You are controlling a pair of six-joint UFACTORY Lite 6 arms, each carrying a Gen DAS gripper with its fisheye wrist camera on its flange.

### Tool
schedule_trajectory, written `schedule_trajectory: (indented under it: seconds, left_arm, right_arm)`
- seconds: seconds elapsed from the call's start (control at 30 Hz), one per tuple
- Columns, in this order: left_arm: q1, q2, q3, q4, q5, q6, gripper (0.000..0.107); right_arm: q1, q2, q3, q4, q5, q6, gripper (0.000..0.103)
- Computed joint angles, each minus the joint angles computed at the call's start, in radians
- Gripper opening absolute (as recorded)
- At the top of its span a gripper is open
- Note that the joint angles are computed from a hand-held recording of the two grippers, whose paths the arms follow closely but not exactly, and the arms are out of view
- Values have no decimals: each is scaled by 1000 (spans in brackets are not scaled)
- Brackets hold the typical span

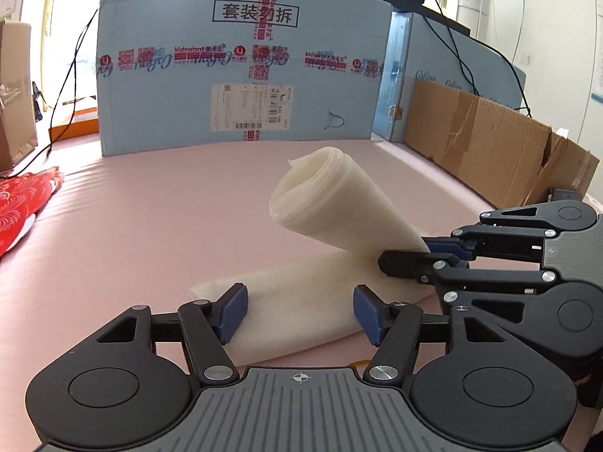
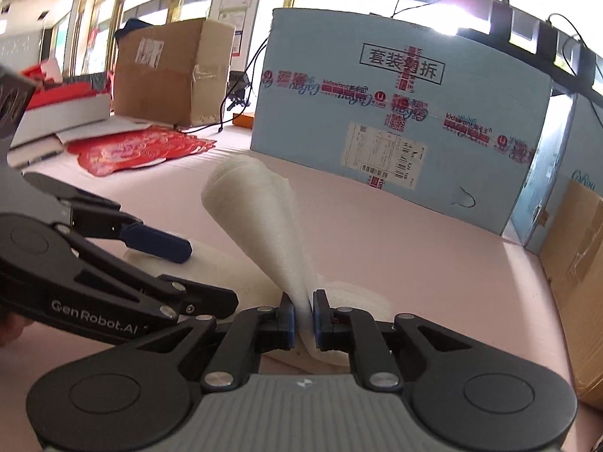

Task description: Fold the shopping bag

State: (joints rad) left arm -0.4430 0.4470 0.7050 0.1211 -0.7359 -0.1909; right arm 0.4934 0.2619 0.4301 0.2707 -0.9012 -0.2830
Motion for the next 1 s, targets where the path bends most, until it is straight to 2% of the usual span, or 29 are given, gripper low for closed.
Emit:
schedule_trajectory:
  seconds: [0.2, 0.33, 0.4, 0.53, 0.63, 0.7, 0.77, 0.87, 0.97, 1.0]
  left_arm:
    - [76, 13, -5, 166, -54, -160, 62]
    - [141, 30, -6, 291, -116, -282, 64]
    - [161, 21, -23, 314, -149, -310, 71]
    - [140, -54, -115, 185, -237, -218, 88]
    - [80, -128, -183, -3, -310, -100, 93]
    - [50, -148, -188, -61, -325, -57, 95]
    - [30, -147, -144, -68, -250, -28, 96]
    - [-44, -74, -17, -271, -66, 188, 96]
    - [-53, -33, 37, -377, 19, 295, 96]
    - [-44, -36, 33, -364, 33, 285, 96]
  right_arm:
    - [35, -25, -76, -29, -100, 4, 10]
    - [63, 1, -40, 6, -47, -56, 12]
    - [86, 12, -31, 41, -45, -86, 13]
    - [114, 33, -11, 84, -45, -130, 14]
    - [140, 43, -7, 120, -53, -158, 15]
    - [177, 58, 0, 176, -70, -198, 15]
    - [208, 71, 5, 221, -85, -231, 15]
    - [250, 88, 10, 277, -111, -271, 15]
    - [270, 81, 1, 293, -121, -281, 23]
    - [264, 61, -15, 278, -117, -268, 32]
